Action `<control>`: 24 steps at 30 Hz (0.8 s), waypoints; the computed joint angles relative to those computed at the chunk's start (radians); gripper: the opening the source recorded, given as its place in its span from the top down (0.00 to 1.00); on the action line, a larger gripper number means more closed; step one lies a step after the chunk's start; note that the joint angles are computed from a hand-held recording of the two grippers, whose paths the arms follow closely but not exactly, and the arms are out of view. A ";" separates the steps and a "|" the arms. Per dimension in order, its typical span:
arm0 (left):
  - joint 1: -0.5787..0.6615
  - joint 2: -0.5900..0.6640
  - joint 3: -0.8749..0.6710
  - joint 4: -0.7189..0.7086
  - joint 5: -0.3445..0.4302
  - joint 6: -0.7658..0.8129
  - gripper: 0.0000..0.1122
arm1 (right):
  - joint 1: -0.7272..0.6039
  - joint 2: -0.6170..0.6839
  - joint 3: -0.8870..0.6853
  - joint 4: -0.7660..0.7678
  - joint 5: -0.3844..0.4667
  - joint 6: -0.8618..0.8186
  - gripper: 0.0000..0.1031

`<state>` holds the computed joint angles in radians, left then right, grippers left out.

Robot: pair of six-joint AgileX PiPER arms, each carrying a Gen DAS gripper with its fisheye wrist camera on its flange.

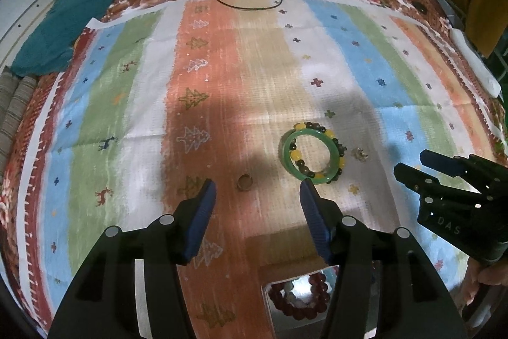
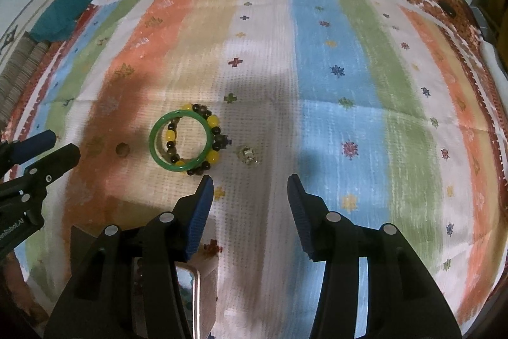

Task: Organize jewelry
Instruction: 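Move both open tools to the green jade bangle and gold earring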

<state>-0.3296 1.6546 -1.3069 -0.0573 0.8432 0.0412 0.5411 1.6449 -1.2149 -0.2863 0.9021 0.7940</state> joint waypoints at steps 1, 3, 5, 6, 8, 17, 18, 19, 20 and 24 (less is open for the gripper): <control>0.000 0.009 -0.005 0.000 0.000 0.001 0.51 | -0.003 0.006 -0.004 0.003 0.000 -0.006 0.53; 0.003 0.033 -0.022 -0.002 0.004 0.005 0.51 | -0.009 0.019 -0.012 0.008 0.000 -0.015 0.53; 0.004 0.053 -0.035 -0.005 0.004 0.009 0.51 | -0.014 0.033 -0.020 0.012 0.001 -0.025 0.53; 0.004 0.062 -0.041 -0.005 0.005 0.010 0.51 | -0.017 0.039 -0.025 0.016 0.000 -0.032 0.53; 0.004 0.080 -0.055 -0.011 0.007 0.016 0.51 | -0.029 0.051 -0.027 0.044 -0.011 -0.060 0.53; 0.018 0.159 -0.123 -0.082 0.052 0.069 0.51 | -0.046 0.107 -0.057 0.054 -0.010 -0.088 0.53; 0.015 0.163 -0.127 -0.076 0.054 0.068 0.51 | -0.051 0.114 -0.060 0.059 -0.012 -0.094 0.53; 0.010 0.167 -0.131 -0.063 0.052 0.063 0.51 | -0.054 0.117 -0.059 0.063 -0.013 -0.097 0.53; 0.006 0.174 -0.136 -0.054 0.051 0.060 0.51 | -0.059 0.126 -0.062 0.067 -0.015 -0.103 0.53; 0.005 0.207 -0.161 -0.048 0.054 0.058 0.51 | -0.075 0.145 -0.071 0.081 -0.024 -0.125 0.53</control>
